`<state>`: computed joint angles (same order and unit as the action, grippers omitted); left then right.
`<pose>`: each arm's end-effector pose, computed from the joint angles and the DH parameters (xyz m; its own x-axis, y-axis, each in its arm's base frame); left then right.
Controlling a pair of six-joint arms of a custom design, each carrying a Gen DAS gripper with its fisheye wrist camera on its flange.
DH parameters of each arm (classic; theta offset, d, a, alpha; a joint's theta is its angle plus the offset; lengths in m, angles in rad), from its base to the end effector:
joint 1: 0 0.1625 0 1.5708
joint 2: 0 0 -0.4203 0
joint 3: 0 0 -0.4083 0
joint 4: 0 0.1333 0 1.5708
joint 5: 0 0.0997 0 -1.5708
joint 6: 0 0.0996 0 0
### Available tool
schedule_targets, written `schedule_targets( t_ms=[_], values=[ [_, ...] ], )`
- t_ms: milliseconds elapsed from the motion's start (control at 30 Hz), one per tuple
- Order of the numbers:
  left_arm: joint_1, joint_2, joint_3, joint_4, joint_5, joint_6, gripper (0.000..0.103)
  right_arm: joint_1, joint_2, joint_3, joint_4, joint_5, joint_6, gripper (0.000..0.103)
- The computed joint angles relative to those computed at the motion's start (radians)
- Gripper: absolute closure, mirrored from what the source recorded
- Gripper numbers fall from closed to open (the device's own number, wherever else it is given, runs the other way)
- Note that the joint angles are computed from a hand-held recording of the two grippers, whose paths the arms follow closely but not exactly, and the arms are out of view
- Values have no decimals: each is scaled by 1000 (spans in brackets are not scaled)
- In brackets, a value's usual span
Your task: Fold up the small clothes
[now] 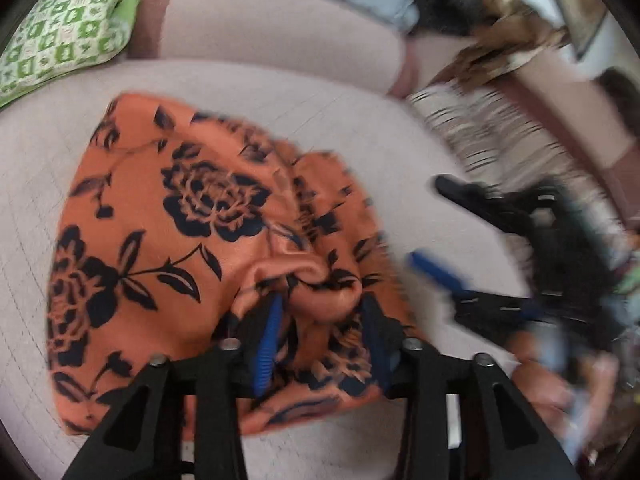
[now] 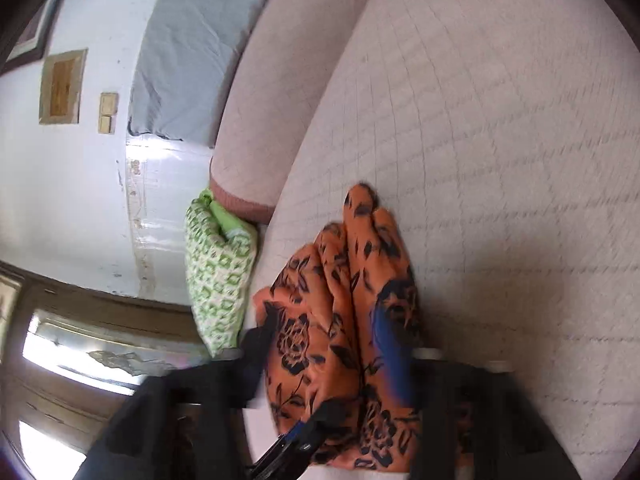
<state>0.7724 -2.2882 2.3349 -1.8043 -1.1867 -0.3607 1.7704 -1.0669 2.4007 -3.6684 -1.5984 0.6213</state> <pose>-0.0576 -0.2943 0.3879 -0.9004 0.3339 -0.2790 0.4126 0.8588 -0.3037 0.2151 -0.4051 0.1307 -0.8831 0.2661 -0.3864 0.4561 0.6801 -0.5740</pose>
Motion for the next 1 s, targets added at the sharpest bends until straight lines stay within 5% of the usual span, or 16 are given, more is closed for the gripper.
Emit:
schedule_targets(
  t_ms=[67,200,267,433,500,533,600,767,867,1000],
  values=[
    [-1,-65,-41,-2,-24,60,32,7,16,-12,1,18,-6,30],
    [-35,-149,-86,57,128,115,24,54,67,-65,37,2,-30,30],
    [32,-143,-94,39,189,147,24,71,90,-82,65,-12,-28,30],
    [264,-71,-70,-99,192,249,24,138,154,-174,239,-161,-33,30],
    [287,-38,-64,-100,211,259,24,200,193,-222,276,-274,-111,45],
    [269,-46,-52,-108,217,265,24,228,211,-243,289,-328,-146,71],
    [240,-66,-46,-105,203,283,24,277,241,-270,293,-441,-189,75],
    [146,-139,-14,-59,212,302,24,366,246,-231,66,-594,-274,79],
    [116,-147,-5,-9,231,313,24,388,210,-196,90,-683,-242,79],
    [172,-69,-9,15,235,303,23,244,121,-148,356,-483,-49,68]
  ],
)
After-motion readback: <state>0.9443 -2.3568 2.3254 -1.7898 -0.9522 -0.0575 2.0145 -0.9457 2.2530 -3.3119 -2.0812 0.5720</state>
